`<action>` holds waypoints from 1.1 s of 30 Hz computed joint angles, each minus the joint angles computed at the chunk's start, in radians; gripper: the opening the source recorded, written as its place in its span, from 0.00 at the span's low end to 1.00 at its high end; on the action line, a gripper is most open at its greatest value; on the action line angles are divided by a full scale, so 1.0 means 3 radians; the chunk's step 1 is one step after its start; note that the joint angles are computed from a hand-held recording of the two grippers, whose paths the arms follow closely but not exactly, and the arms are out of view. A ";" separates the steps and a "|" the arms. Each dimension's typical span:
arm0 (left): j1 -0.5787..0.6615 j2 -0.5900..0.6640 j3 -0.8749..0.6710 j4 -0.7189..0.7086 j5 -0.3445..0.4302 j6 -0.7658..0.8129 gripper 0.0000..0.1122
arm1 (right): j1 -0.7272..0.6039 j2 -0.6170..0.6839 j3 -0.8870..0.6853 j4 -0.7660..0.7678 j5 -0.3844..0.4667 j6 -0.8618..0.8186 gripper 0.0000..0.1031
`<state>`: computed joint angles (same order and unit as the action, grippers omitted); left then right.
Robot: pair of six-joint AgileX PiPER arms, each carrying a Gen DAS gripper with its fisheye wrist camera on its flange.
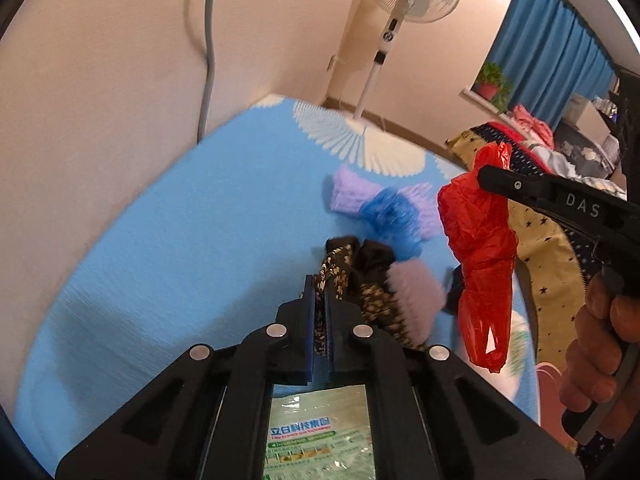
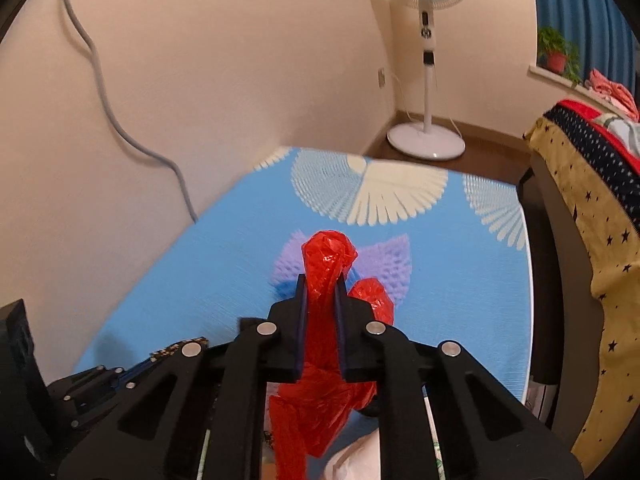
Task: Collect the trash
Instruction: 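Carry the red bag and leopard cloth over the pink bin with both tools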
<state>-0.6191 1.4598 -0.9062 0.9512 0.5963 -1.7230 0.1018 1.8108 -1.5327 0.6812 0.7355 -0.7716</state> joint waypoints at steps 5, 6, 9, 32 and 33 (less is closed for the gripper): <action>-0.0201 -0.0199 -0.0049 0.0111 0.0273 -0.0017 0.03 | -0.0052 -0.0354 0.0130 0.0105 0.0033 -0.0073 0.11; -0.0259 -0.0245 -0.0062 0.0134 0.0350 -0.0011 0.03 | -0.0073 -0.0422 0.0152 0.0115 0.0052 -0.0080 0.11; -0.0416 -0.0369 -0.0104 0.0193 0.0544 0.0022 0.03 | -0.0169 -0.0628 0.0243 0.0172 0.0117 -0.0112 0.11; -0.1461 -0.0645 -0.0922 0.0341 0.1366 0.0639 0.03 | -0.2393 -0.1869 0.0909 0.0966 0.1267 -0.1086 0.11; -0.1509 -0.0621 -0.0955 0.0343 0.1363 0.0632 0.03 | -0.2534 -0.1872 0.0914 0.1005 0.1336 -0.1151 0.11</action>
<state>-1.0718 1.2735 -1.1926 1.0542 1.0054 -1.5333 -0.6585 1.2493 -1.2587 0.9826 1.1363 -1.1170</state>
